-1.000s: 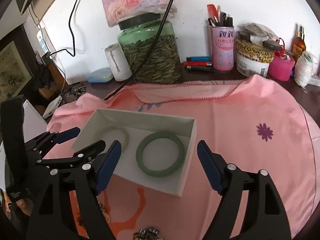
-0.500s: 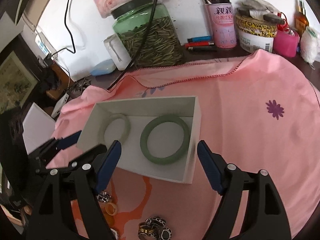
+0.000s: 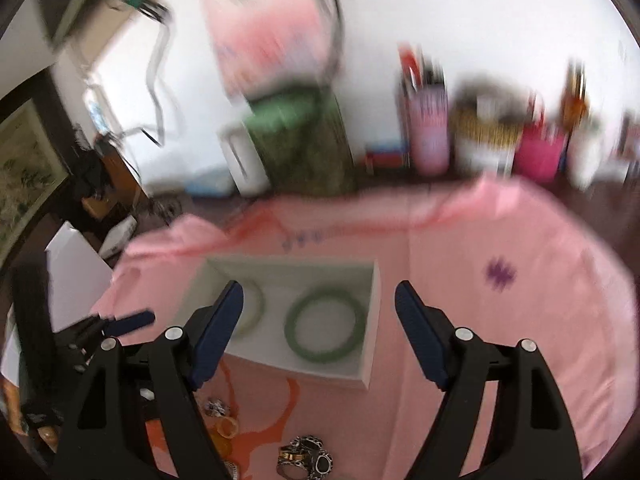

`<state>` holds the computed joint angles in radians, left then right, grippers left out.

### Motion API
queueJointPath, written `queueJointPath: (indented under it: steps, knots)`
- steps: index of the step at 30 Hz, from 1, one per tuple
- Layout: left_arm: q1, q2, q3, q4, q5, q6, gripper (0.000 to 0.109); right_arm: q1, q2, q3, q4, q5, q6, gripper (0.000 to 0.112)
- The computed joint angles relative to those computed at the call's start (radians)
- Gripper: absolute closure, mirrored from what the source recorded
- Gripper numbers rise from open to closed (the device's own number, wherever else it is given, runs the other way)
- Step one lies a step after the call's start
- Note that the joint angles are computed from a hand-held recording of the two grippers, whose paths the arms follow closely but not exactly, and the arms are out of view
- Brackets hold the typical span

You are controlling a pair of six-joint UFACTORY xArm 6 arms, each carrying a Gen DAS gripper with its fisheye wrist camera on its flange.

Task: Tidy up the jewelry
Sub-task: 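Open both tools and withdraw them from the box toward the jewelry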

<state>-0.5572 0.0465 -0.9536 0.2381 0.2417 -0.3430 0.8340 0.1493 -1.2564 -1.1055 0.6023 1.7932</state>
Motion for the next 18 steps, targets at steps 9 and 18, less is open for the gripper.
queueJointPath:
  steps: [9, 18]
  knots:
    - [0.044, -0.151, 0.197, 0.713, -0.072, -0.522, 0.012, 0.142, -0.076, 0.13, -0.129, 0.115, 0.11, 0.015]
    - [0.007, -0.138, 0.238, 0.414, -0.097, -0.201, 0.011, 0.122, -0.084, 0.23, -0.009, 0.045, 0.147, 0.015]
